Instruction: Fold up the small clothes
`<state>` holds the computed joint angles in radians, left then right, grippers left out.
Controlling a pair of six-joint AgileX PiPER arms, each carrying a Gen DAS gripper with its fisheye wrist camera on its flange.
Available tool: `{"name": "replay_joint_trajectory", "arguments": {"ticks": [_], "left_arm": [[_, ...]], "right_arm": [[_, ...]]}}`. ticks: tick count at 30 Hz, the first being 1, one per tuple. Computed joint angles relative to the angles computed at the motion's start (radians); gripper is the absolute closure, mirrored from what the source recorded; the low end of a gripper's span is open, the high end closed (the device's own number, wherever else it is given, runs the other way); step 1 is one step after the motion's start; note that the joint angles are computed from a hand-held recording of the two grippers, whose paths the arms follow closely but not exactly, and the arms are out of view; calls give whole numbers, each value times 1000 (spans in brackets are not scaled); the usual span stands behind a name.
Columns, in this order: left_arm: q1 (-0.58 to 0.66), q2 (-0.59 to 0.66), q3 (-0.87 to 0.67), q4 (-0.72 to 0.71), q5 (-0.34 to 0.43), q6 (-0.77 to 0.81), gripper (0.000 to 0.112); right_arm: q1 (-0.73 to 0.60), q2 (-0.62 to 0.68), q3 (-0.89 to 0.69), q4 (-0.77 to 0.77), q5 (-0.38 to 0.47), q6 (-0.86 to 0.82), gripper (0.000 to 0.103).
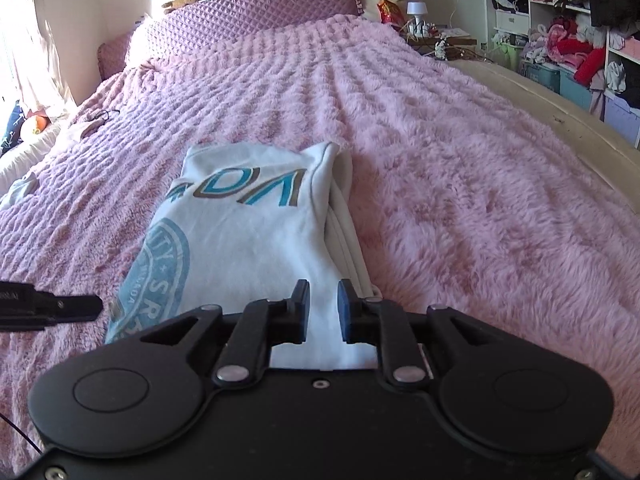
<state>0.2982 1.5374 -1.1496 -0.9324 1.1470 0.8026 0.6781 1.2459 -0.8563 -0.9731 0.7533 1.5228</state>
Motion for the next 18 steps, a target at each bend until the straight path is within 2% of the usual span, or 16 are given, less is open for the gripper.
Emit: {"name": "replay_joint_trajectory", "arguments": {"ticks": [2,4,5,7,11,13,16,18], "left_arm": [[-31,19,8,21,-18,-16,97],[-51,31,21,34,-42,-13,95],[-60,36,29,36,-59,-5,94],[-63,46,45,32,-70,11,94],[-60,88,36,27,-67,12,91],[-51,98,43,14,-59,26,91],[-33,105,-8,25,4,-18,93],[-12,102,-53,4,45,-22,87]], "right_arm": [[25,9,10,-94,-11,97,87],[31,18,19,-148,-61,145,77],[11,26,21,-130,-113,118,72],[-24,69,2,-22,-174,8,72],[-66,141,11,77,-163,-60,73],[-93,109,66,70,-219,-20,74],[-112,76,59,134,-238,-89,73],[-116,58,48,39,-252,-48,73]]}}
